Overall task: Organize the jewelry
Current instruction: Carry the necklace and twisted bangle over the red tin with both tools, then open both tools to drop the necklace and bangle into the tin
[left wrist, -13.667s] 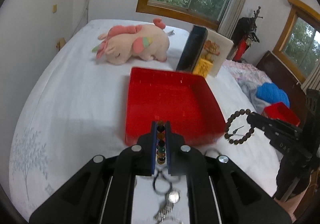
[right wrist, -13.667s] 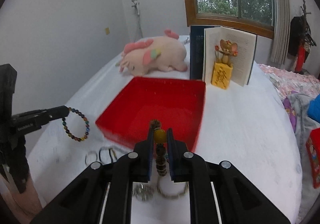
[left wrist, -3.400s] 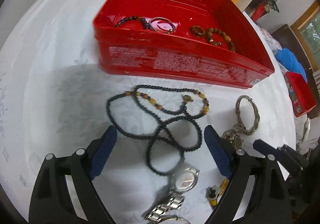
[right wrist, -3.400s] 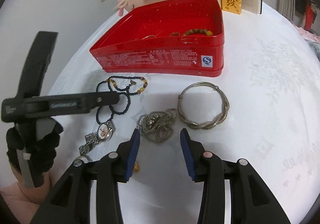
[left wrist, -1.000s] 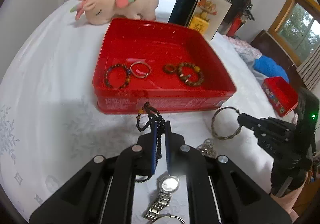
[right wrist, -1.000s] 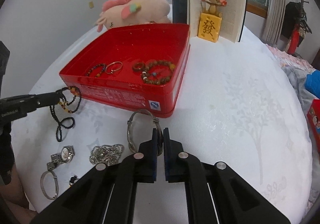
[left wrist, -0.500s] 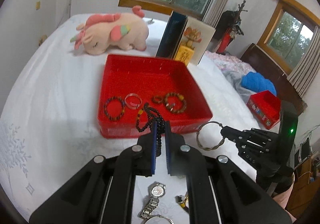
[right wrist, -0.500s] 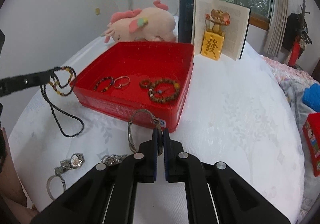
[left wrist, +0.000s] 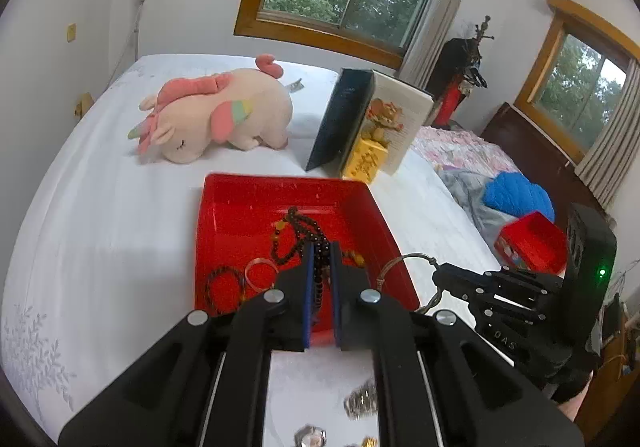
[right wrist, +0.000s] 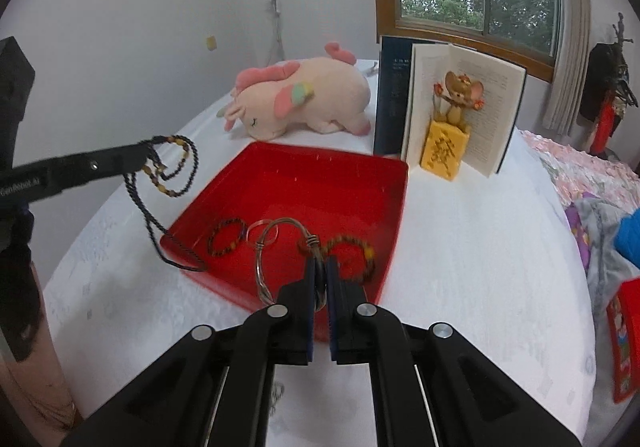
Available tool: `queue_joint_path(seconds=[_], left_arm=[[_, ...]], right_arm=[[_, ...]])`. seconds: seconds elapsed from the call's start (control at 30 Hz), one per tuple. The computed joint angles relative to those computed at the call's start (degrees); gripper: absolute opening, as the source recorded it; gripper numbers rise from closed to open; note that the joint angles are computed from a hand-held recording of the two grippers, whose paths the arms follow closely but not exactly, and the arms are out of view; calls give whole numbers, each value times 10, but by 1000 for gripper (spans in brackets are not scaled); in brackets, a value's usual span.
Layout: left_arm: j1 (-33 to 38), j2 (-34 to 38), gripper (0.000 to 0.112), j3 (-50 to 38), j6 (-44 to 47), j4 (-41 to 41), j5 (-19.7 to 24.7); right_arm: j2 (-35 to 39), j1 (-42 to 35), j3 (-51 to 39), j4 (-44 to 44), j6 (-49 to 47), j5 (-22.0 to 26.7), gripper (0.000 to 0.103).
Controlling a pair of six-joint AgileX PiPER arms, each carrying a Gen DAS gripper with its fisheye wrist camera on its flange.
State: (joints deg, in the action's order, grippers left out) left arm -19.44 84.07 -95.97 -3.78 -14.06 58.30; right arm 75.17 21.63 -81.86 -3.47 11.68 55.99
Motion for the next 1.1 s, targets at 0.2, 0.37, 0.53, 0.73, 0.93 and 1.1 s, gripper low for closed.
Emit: queue_joint_path(seconds=[0.2, 0.37, 0.53, 0.73, 0.93, 1.1], left_arm=[[7, 63, 6, -57, 6, -5, -12], [15, 134, 6, -107, 3, -8, 4], [27, 209, 6, -156, 2, -11, 22], [33, 302, 6, -240, -12, 8, 51], [45, 359, 8, -293, -15, -3, 90], [46, 327, 45, -257, -11, -2, 69]], right_arm=[[101, -23, -101, 23, -23, 17, 5], [185, -40, -165, 37, -39, 33, 5], [260, -53, -224, 42, -43, 54, 5], [343, -63, -296, 40, -40, 87, 5], [373, -66, -325, 27, -27, 100, 7], [342, -62, -288, 3, -13, 72, 28]])
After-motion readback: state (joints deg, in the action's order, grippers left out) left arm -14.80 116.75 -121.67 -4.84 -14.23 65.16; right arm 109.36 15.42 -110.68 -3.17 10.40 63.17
